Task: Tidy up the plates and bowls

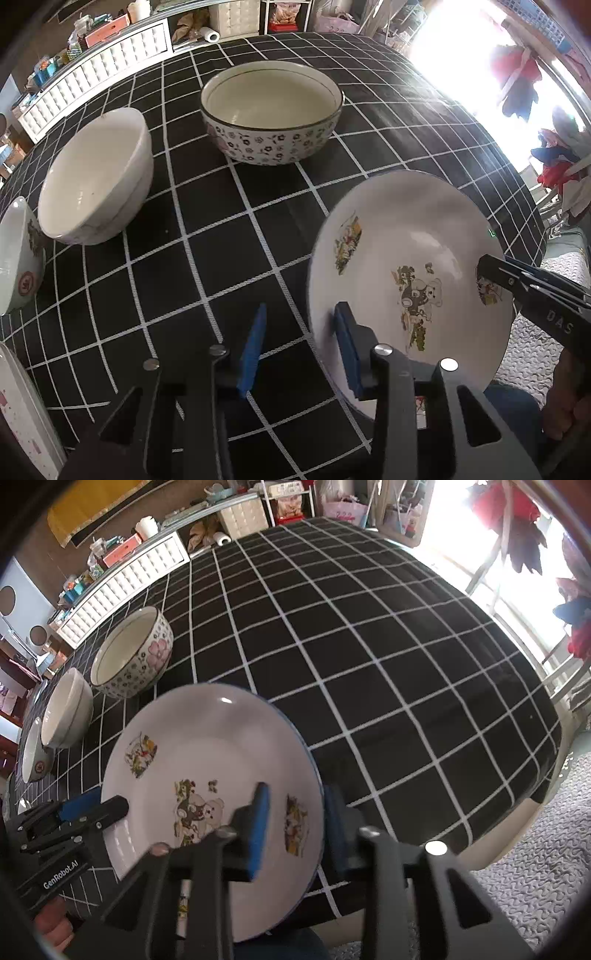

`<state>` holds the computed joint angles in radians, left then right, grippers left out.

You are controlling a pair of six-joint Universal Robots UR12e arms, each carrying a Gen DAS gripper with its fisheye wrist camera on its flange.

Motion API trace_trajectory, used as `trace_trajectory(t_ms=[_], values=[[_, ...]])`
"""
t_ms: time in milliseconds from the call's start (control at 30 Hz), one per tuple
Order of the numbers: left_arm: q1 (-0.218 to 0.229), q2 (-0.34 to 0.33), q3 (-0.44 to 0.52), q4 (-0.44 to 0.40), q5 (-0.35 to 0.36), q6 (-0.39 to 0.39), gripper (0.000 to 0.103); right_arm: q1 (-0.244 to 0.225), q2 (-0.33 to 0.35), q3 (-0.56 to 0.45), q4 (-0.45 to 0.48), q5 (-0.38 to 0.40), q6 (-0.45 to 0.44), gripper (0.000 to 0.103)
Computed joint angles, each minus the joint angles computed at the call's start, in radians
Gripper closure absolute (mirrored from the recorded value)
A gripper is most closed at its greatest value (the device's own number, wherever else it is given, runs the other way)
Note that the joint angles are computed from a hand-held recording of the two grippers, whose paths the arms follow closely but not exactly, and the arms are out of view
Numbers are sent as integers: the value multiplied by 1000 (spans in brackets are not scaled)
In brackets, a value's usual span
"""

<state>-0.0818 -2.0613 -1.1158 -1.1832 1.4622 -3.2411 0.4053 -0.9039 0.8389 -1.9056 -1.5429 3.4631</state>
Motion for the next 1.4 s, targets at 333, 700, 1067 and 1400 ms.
trace_trajectory(t_ms=[333,700,1067,1400], values=[[-15,-5,5,5,8,12,87,-12,-15,35,-25,20,-13,84],[-3,-7,4,9,-33,-3,87,-20,-17,57,-83,50,-80,83],[-14,12,-26,59,19,11,87,-14,-4,33,-75,16,-103,82],[24,75,-71,98,4,8,87,44,-3,-28,-76,-88,-122,82]])
